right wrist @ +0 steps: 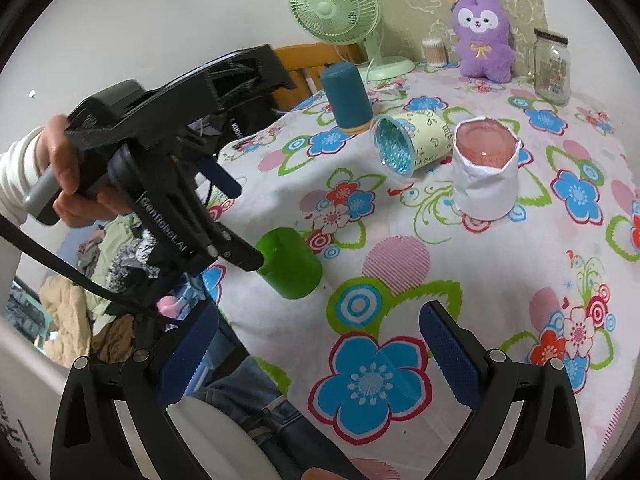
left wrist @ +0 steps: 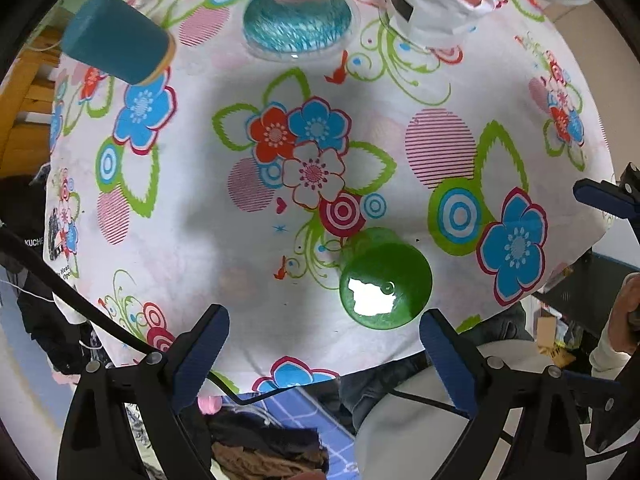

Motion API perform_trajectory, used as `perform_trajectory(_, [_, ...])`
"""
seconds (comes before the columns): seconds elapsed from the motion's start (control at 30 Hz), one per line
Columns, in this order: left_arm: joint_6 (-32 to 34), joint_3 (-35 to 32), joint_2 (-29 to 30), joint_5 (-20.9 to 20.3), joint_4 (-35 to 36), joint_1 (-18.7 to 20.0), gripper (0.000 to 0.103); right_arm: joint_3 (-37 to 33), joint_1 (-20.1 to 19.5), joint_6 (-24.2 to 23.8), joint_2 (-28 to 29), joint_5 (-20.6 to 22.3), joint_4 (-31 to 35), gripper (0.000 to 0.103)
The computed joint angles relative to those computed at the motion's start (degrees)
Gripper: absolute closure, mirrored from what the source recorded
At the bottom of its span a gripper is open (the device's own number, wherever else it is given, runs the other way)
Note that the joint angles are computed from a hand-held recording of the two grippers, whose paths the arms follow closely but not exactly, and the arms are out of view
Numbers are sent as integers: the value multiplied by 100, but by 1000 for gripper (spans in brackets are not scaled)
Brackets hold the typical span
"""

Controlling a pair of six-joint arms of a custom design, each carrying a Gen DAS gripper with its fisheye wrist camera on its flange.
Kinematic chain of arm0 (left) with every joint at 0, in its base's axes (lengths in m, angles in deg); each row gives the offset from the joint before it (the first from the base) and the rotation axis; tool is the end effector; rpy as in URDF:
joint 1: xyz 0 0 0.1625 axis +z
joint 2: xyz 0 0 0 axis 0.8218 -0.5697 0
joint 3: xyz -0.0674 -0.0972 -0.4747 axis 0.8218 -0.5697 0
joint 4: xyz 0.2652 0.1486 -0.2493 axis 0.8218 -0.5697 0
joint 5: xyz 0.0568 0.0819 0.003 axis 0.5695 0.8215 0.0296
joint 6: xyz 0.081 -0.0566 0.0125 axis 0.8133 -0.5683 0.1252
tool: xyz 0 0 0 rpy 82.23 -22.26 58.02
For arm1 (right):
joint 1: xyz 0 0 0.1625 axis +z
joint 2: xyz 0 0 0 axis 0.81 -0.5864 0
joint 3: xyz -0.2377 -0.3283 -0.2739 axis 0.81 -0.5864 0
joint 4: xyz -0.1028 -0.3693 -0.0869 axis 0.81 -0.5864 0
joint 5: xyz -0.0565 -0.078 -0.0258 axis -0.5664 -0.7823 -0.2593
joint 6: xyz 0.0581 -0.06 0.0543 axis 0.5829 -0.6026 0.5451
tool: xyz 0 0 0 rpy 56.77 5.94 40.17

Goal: Flip cup upside down
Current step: 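Set the green cup rim-down on the table and open the left gripper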

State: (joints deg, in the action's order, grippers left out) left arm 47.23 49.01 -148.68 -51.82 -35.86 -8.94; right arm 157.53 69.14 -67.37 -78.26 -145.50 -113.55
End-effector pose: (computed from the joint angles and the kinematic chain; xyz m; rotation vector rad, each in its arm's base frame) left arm -0.1736 -0.4491 0.2709 0.6777 2.1418 0.4632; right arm 0.3318 -0.3288 0.0795 0.7782 -2.7065 0.5995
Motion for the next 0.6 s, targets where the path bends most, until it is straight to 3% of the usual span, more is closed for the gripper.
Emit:
perform_trajectory(0.27, [155, 416, -577, 163, -689, -130, 6, -235, 473, 241, 184, -988, -317, 2])
perform_trajectory(0.6, [812, 1054, -1371, 486, -2117, -213, 5, -465, 866, 514, 394, -1578, -737, 2])
